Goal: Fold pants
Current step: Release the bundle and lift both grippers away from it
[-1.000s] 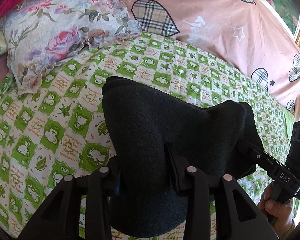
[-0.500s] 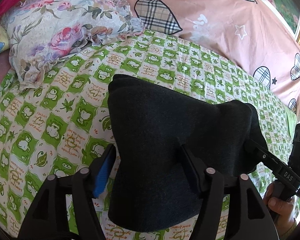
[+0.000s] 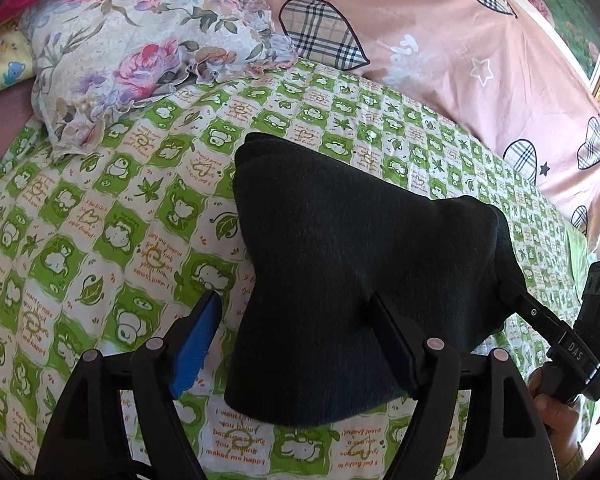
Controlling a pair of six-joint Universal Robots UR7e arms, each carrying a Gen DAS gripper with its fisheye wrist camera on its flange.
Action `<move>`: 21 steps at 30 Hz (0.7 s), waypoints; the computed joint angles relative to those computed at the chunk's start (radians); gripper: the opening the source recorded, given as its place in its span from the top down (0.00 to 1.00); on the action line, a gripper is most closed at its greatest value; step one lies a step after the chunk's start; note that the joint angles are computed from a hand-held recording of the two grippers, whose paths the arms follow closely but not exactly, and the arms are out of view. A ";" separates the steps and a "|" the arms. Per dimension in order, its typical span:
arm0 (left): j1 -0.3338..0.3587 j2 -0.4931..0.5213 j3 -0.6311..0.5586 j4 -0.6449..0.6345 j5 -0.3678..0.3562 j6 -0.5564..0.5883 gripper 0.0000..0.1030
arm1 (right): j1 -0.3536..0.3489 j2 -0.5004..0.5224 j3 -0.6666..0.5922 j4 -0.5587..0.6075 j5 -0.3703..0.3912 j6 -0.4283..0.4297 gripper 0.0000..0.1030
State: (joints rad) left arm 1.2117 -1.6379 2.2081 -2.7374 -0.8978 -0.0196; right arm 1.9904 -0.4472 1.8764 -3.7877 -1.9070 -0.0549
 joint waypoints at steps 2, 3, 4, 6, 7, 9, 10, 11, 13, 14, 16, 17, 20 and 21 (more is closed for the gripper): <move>-0.002 -0.010 0.009 -0.004 0.002 -0.006 0.25 | 0.005 0.002 0.005 -0.010 -0.007 0.003 0.29; -0.004 -0.015 0.014 -0.008 0.004 -0.008 0.25 | 0.007 0.002 0.007 -0.013 -0.009 0.005 0.29; -0.008 -0.022 0.023 -0.014 0.008 -0.011 0.25 | 0.007 0.002 0.007 -0.013 -0.009 0.005 0.29; -0.014 -0.033 0.036 -0.024 0.014 -0.016 0.24 | 0.012 0.002 0.011 -0.016 -0.014 0.007 0.27; -0.016 -0.039 0.042 -0.027 0.016 -0.018 0.24 | 0.016 0.003 0.013 -0.018 -0.020 0.008 0.25; -0.024 -0.054 0.057 -0.029 0.021 -0.024 0.23 | 0.026 0.008 0.016 -0.030 -0.035 0.003 0.24; -0.028 -0.062 0.064 -0.028 0.023 -0.027 0.23 | 0.031 0.009 0.018 -0.035 -0.038 0.001 0.24; -0.033 -0.071 0.072 -0.026 0.027 -0.029 0.23 | 0.035 0.010 0.020 -0.037 -0.040 -0.003 0.24; -0.044 -0.083 0.084 -0.026 0.036 -0.032 0.23 | 0.046 0.013 0.021 -0.042 -0.050 -0.012 0.23; -0.054 -0.092 0.095 -0.031 0.046 -0.032 0.23 | 0.052 0.015 0.022 -0.047 -0.055 -0.020 0.23; -0.071 -0.106 0.113 -0.038 0.063 -0.030 0.21 | 0.066 0.022 0.023 -0.067 -0.066 -0.042 0.21; -0.085 -0.116 0.127 -0.047 0.078 -0.025 0.21 | 0.075 0.029 0.023 -0.082 -0.076 -0.059 0.20; -0.121 -0.136 0.163 -0.070 0.118 -0.007 0.21 | 0.103 0.051 0.017 -0.121 -0.107 -0.108 0.16; -0.135 -0.142 0.176 -0.076 0.136 0.000 0.20 | 0.110 0.056 0.014 -0.126 -0.116 -0.124 0.16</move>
